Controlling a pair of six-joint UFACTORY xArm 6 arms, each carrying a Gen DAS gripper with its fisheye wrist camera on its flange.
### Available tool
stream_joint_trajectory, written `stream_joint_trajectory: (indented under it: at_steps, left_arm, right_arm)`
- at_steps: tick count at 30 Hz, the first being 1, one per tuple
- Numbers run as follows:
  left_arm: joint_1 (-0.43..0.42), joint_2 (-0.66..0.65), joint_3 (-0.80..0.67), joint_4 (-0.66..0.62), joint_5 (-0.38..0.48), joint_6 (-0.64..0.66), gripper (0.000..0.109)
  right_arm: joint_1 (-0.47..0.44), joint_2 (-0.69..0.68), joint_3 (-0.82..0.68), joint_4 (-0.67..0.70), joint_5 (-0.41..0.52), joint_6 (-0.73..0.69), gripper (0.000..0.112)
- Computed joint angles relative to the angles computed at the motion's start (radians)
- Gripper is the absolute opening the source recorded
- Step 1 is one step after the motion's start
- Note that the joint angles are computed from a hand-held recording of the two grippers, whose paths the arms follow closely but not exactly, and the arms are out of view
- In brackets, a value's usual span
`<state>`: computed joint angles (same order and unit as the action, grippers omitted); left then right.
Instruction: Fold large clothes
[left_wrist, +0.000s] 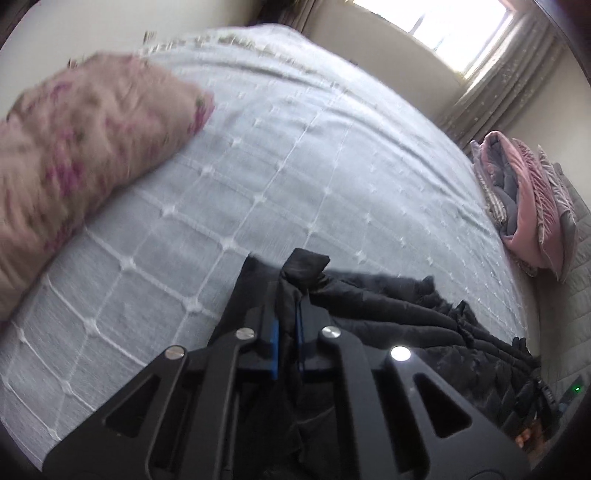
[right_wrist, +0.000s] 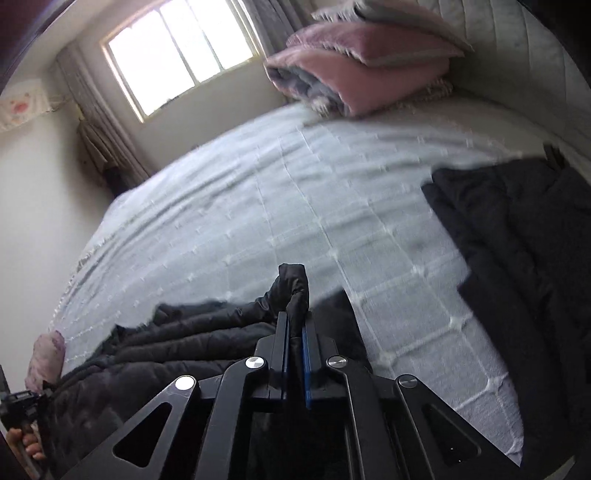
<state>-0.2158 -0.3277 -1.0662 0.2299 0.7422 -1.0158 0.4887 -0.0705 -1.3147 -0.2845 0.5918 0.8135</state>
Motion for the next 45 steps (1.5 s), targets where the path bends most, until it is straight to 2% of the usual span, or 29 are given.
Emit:
stream_joint_trajectory:
  at_steps: [4, 7, 9, 14, 17, 19, 22, 25, 30, 31, 32, 33, 34, 35, 37, 39, 41, 43, 44, 45]
  left_arm:
    - [0.003, 0.075, -0.123, 0.050, 0.005, 0.000, 0.008]
    - [0.008, 0.163, -0.210, 0.076, 0.012, 0.010, 0.008]
    - [0.010, 0.241, -0.261, 0.110, 0.045, 0.010, 0.008]
    - [0.024, 0.362, -0.239, 0.102, 0.030, 0.041, 0.008]
    - [0.045, 0.346, -0.159, 0.051, -0.072, 0.021, 0.010]
    - [0.052, 0.328, -0.127, 0.046, -0.107, 0.009, 0.012]
    - [0.049, 0.301, -0.101, 0.082, -0.099, -0.042, 0.019]
    - [0.058, 0.264, -0.054, 0.078, -0.141, -0.068, 0.019]
    - [0.061, 0.132, -0.001, 0.094, -0.125, -0.171, 0.022]
    - [0.047, 0.088, 0.006, 0.137, -0.099, -0.208, 0.025]
    - [0.029, 0.050, 0.010, 0.177, -0.070, -0.239, 0.036]
    - [0.001, 0.004, 0.015, 0.225, -0.035, -0.280, 0.045]
    - [-0.037, -0.050, 0.030, 0.281, -0.011, -0.335, 0.063]
    - [-0.067, -0.089, 0.047, 0.325, -0.010, -0.377, 0.076]
    - [-0.158, -0.168, 0.078, 0.424, -0.011, -0.456, 0.085]
    - [-0.257, -0.180, 0.057, 0.477, 0.048, -0.489, 0.088]
    - [-0.351, -0.169, 0.036, 0.539, 0.099, -0.541, 0.095]
    - [-0.438, -0.158, 0.031, 0.633, 0.124, -0.603, 0.098]
    - [-0.461, -0.155, 0.032, 0.663, 0.127, -0.614, 0.103]
    - [-0.480, -0.144, 0.028, 0.685, 0.124, -0.609, 0.103]
  right_arm:
    - [0.012, 0.022, -0.070, -0.140, -0.038, 0.102, 0.005]
    - [0.011, 0.068, -0.137, -0.224, -0.004, 0.174, 0.005]
    - [0.002, 0.099, -0.159, -0.218, 0.011, 0.184, 0.005]
    - [-0.007, 0.209, -0.187, -0.199, 0.087, 0.183, 0.005]
    - [-0.024, 0.225, -0.152, -0.131, 0.072, 0.157, 0.005]
    - [-0.030, 0.227, -0.147, -0.112, 0.067, 0.145, 0.005]
    - [-0.020, 0.255, -0.170, -0.121, 0.094, 0.137, 0.010]
    - [-0.021, 0.267, -0.181, -0.085, 0.091, 0.104, 0.015]
    - [-0.021, 0.136, -0.107, -0.084, 0.068, 0.178, 0.022]
    - [-0.013, 0.091, -0.081, -0.099, 0.065, 0.199, 0.031]
    - [0.001, 0.047, -0.060, -0.124, 0.077, 0.214, 0.050]
    - [0.017, 0.016, -0.050, -0.147, 0.098, 0.221, 0.064]
    - [0.036, -0.016, -0.039, -0.180, 0.112, 0.229, 0.083]
    - [0.064, -0.064, -0.010, -0.244, 0.109, 0.245, 0.084]
    - [0.112, -0.113, 0.016, -0.323, 0.128, 0.262, 0.084]
    - [0.155, -0.155, 0.050, -0.340, 0.161, 0.309, 0.084]
    - [0.183, -0.208, 0.129, -0.317, 0.111, 0.375, 0.084]
    - [0.214, -0.233, 0.181, -0.313, 0.078, 0.383, 0.084]
    - [0.233, -0.232, 0.186, -0.319, 0.087, 0.375, 0.084]
    - [0.241, -0.232, 0.190, -0.320, 0.090, 0.365, 0.084]
